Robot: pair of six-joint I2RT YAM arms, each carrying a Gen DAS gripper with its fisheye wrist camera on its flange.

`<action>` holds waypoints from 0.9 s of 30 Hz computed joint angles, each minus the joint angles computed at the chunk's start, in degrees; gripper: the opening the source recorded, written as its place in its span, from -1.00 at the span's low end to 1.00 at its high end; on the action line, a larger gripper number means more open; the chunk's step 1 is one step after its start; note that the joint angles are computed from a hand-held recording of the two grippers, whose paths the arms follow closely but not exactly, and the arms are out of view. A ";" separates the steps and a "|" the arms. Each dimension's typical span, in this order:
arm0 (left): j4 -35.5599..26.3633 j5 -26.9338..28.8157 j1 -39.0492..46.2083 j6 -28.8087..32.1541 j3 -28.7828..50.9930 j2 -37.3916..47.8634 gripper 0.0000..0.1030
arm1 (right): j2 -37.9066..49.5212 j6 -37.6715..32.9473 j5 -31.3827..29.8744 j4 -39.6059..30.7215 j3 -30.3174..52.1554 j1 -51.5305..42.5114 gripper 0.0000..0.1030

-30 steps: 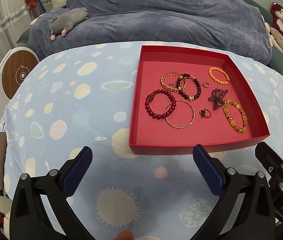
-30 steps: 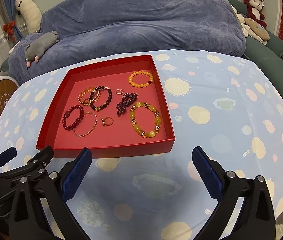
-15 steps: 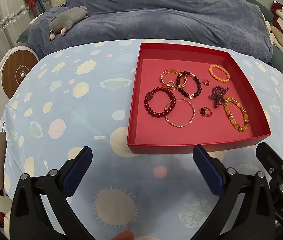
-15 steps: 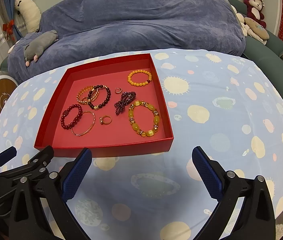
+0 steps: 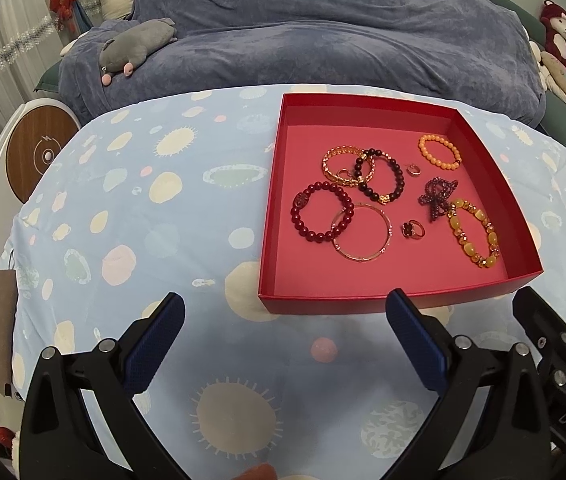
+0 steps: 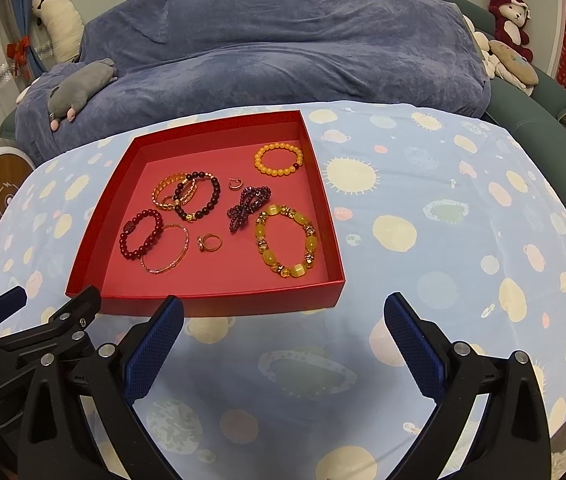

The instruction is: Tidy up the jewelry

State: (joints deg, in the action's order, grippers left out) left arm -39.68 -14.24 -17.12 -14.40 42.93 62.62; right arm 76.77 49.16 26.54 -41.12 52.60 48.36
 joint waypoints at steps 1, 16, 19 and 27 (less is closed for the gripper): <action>-0.06 -0.20 -0.14 -0.08 -0.02 -0.10 0.87 | 0.04 -0.02 0.04 -0.04 0.04 0.03 0.88; -0.23 -1.36 -0.83 -0.56 0.10 -0.74 0.87 | 0.05 -0.60 0.65 -0.13 0.10 -0.02 0.88; -0.27 -1.19 -0.87 -0.41 0.34 -0.50 0.87 | 0.08 -0.68 0.73 -0.22 0.11 -0.03 0.88; 0.08 -0.78 -0.69 -0.14 0.10 -0.63 0.87 | 0.29 -0.76 0.70 -0.14 0.17 0.03 0.88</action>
State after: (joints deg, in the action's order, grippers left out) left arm -39.60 -15.01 -17.82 -14.54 43.03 61.99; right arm 77.05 48.40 27.24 -41.26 52.76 48.39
